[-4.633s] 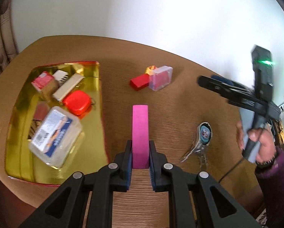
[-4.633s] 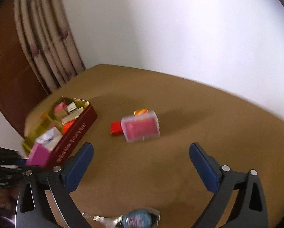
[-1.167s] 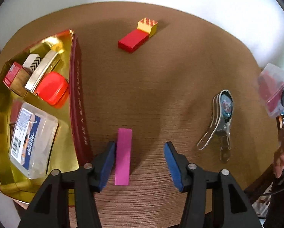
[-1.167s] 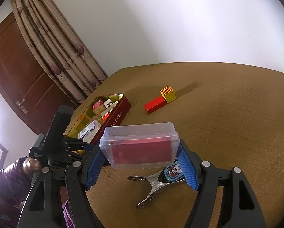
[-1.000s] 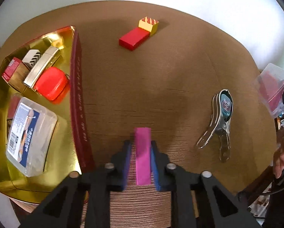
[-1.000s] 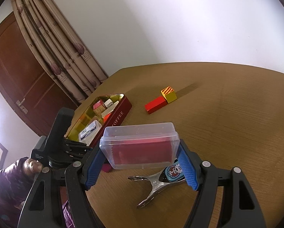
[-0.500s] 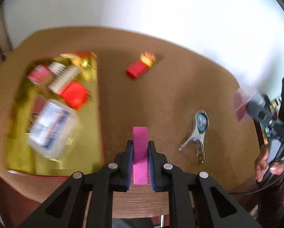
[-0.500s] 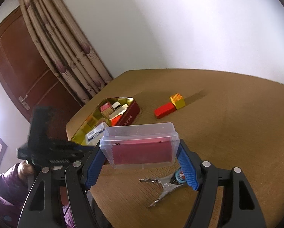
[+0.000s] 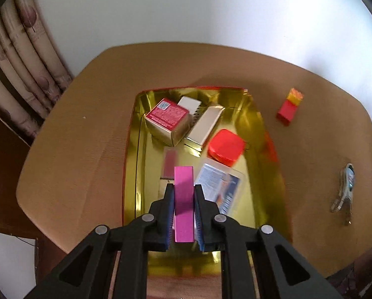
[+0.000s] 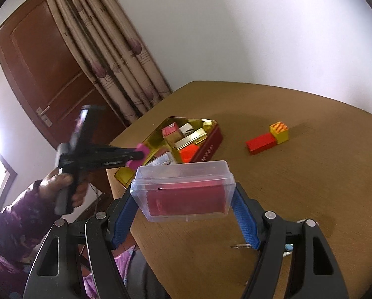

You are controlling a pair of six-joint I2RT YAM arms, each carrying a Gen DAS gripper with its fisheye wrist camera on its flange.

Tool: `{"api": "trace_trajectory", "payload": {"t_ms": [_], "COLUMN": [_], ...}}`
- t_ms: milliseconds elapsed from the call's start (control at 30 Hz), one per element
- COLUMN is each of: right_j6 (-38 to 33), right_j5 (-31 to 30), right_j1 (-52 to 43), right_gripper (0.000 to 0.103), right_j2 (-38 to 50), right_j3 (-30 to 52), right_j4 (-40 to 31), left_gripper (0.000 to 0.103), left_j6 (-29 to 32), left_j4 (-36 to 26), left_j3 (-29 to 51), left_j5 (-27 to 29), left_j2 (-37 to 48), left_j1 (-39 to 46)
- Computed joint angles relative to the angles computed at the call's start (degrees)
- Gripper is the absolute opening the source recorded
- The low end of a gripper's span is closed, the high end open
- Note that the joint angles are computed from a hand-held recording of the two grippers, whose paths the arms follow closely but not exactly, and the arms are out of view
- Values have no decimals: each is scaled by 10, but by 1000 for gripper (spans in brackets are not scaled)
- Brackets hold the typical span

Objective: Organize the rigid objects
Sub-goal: 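Release the pink bar into the tin with the left gripper while the right gripper drops the red box in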

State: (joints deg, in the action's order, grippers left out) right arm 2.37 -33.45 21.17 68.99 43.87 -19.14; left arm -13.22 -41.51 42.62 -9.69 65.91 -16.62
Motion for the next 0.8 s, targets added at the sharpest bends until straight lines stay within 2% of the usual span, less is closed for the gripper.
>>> {"api": "trace_trajectory", "payload": {"t_ms": [67, 133, 200, 367, 533, 600, 800], "right_j6": [11, 17, 22, 33, 22, 14, -10], "right_j5": [11, 18, 28, 43, 79, 94, 154], "right_j1": [19, 34, 54, 96, 143, 155, 187], "right_gripper": [70, 70, 70, 70, 70, 70, 70], "right_j2": [7, 19, 35, 84, 184, 240, 375], "right_j3": [5, 15, 30, 71, 160, 213, 347], "right_j4": [7, 11, 16, 30, 37, 22, -25], "left_gripper": [15, 15, 15, 18, 23, 34, 49], "left_j6": [14, 20, 26, 20, -28, -48, -124], "left_j4": [34, 43, 58, 62, 29, 13, -37], "left_j3": [-2, 0, -6, -15, -37, -55, -102], "left_j5": [-18, -34, -24, -64, -100, -82, -128], "left_j2": [42, 70, 73, 65, -22, -82, -233], "left_j1": [4, 10, 20, 5, -19, -19, -80]}}
